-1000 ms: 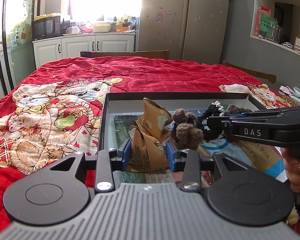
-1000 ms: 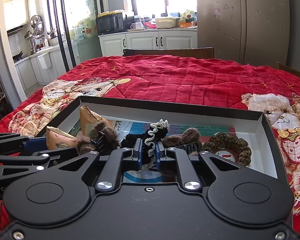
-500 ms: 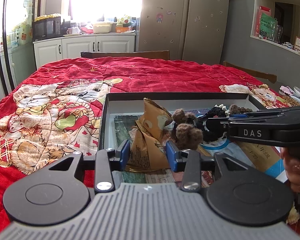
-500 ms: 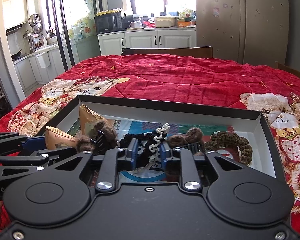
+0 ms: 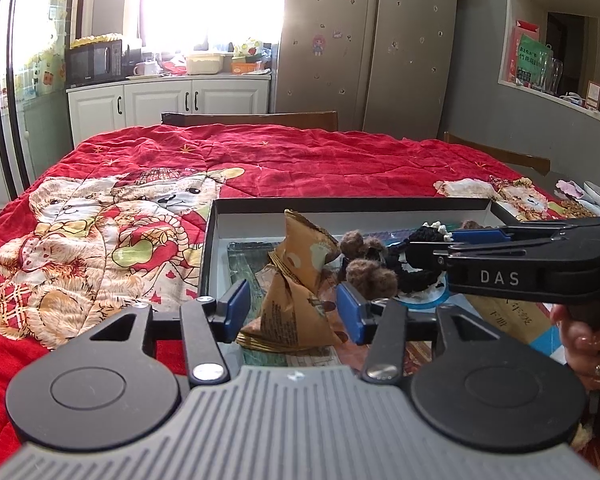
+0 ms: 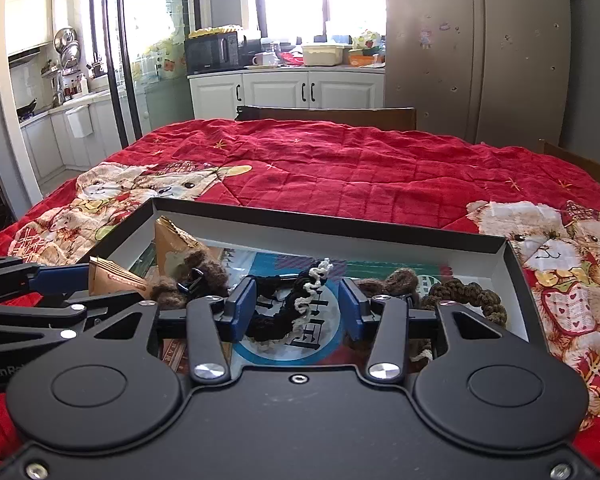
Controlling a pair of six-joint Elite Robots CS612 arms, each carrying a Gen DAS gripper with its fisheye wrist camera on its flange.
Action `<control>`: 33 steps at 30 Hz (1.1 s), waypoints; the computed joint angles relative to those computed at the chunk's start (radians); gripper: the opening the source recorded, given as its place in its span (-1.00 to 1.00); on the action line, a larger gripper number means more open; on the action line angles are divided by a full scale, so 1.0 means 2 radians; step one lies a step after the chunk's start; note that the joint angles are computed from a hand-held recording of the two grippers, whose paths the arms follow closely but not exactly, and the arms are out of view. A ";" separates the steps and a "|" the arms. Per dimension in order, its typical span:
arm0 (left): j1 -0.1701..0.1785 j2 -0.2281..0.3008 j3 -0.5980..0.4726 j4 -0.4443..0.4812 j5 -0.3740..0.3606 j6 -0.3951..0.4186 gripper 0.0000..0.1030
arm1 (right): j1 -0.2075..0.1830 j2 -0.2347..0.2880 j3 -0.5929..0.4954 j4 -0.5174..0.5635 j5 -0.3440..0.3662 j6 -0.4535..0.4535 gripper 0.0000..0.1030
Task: Organize objects
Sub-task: 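Open both tools to release the packet and scrunchie in the box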
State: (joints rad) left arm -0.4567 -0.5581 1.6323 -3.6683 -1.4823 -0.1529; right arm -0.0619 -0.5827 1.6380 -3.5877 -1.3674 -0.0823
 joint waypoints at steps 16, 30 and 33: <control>-0.003 -0.005 0.008 -0.013 0.006 0.008 0.42 | 0.001 -0.008 0.011 -0.010 -0.009 0.001 0.01; -0.007 -0.012 0.017 -0.024 0.013 0.017 0.61 | -0.002 -0.022 0.031 -0.024 -0.016 0.007 0.12; -0.008 -0.013 0.019 -0.025 0.015 0.020 0.64 | -0.004 -0.026 0.036 -0.022 -0.013 0.011 0.13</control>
